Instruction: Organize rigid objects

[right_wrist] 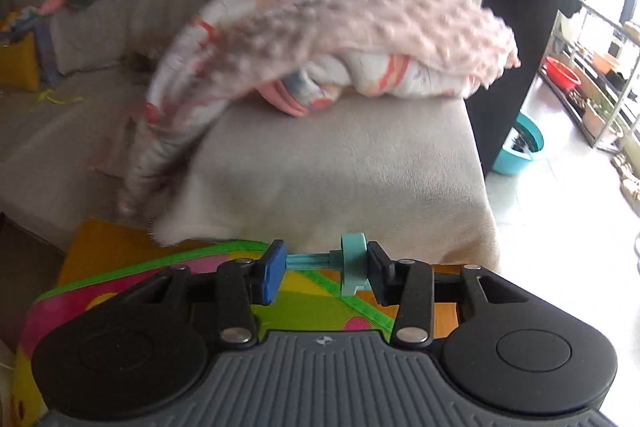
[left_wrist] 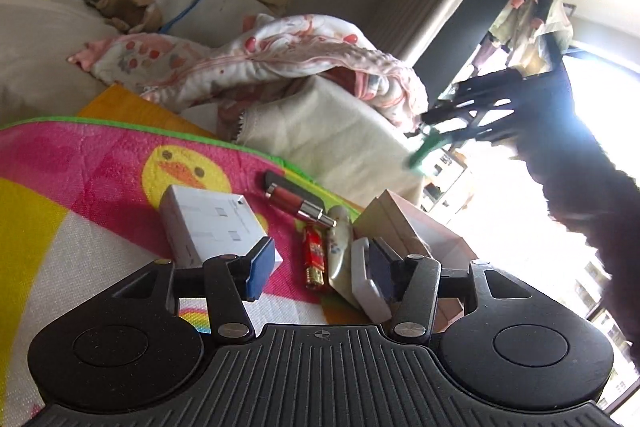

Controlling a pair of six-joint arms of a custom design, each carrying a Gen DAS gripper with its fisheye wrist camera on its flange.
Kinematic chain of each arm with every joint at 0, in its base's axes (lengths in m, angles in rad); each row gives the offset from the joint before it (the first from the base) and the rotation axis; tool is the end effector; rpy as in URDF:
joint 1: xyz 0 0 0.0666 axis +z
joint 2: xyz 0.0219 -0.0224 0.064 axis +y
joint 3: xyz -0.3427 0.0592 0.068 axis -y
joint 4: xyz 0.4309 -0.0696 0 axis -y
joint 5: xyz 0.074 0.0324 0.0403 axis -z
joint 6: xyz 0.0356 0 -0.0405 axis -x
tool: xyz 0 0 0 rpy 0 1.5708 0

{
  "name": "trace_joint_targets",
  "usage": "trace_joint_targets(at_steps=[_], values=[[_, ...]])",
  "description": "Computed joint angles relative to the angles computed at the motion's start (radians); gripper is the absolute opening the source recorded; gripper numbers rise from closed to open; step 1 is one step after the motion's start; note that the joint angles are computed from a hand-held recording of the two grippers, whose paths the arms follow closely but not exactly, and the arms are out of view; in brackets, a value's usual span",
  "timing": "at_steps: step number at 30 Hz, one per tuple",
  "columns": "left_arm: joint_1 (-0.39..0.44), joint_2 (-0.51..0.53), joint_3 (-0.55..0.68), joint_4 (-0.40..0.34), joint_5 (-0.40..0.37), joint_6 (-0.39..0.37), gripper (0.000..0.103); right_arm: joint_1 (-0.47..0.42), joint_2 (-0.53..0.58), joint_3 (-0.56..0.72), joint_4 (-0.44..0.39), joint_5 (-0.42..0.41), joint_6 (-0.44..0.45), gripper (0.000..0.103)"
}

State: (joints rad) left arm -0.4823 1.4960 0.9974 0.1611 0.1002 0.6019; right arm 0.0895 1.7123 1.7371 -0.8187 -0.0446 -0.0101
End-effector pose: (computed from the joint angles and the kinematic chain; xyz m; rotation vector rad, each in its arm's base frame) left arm 0.4816 -0.2566 0.2349 -0.0484 1.9941 -0.8147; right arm 0.6423 0.0588 0.3927 -0.1155 2.3632 0.1009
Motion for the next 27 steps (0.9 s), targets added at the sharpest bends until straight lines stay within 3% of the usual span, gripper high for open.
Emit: trace_joint_targets(at_steps=[4,8,13,15,18,20,22,24,27], values=[[-0.011,0.013,0.027,-0.057,0.027,-0.055,0.056,0.001,-0.304,-0.287,0.06,-0.085,0.062,0.042],[-0.037,0.032,0.057,-0.106,0.056,-0.152,0.056,-0.033,-0.541,-0.497,-0.02,-0.18,0.118,0.042],[-0.074,0.055,0.111,-0.191,0.038,-0.207,0.056,-0.111,-0.617,-0.617,-0.234,-0.308,0.168,0.042],[-0.08,0.064,0.145,-0.242,0.021,-0.206,0.056,-0.121,-0.62,-0.659,-0.249,-0.323,0.183,0.042],[-0.082,0.087,0.202,-0.317,-0.023,-0.207,0.056,-0.121,-0.68,-0.757,-0.15,-0.288,0.184,0.044],[-0.081,0.107,0.248,-0.373,-0.055,-0.221,0.056,-0.109,-0.738,-0.839,-0.012,-0.243,0.189,0.061],[-0.08,0.129,0.289,-0.411,-0.074,-0.227,0.056,-0.086,-0.797,-0.937,0.155,-0.184,0.187,0.071],[-0.071,0.169,0.35,-0.438,-0.075,-0.212,0.056,-0.069,-0.831,-1.013,0.271,-0.142,0.182,0.072],[-0.054,0.245,0.466,-0.476,-0.1,-0.183,0.056,-0.069,-0.857,-1.1,0.374,-0.154,0.126,0.072]])
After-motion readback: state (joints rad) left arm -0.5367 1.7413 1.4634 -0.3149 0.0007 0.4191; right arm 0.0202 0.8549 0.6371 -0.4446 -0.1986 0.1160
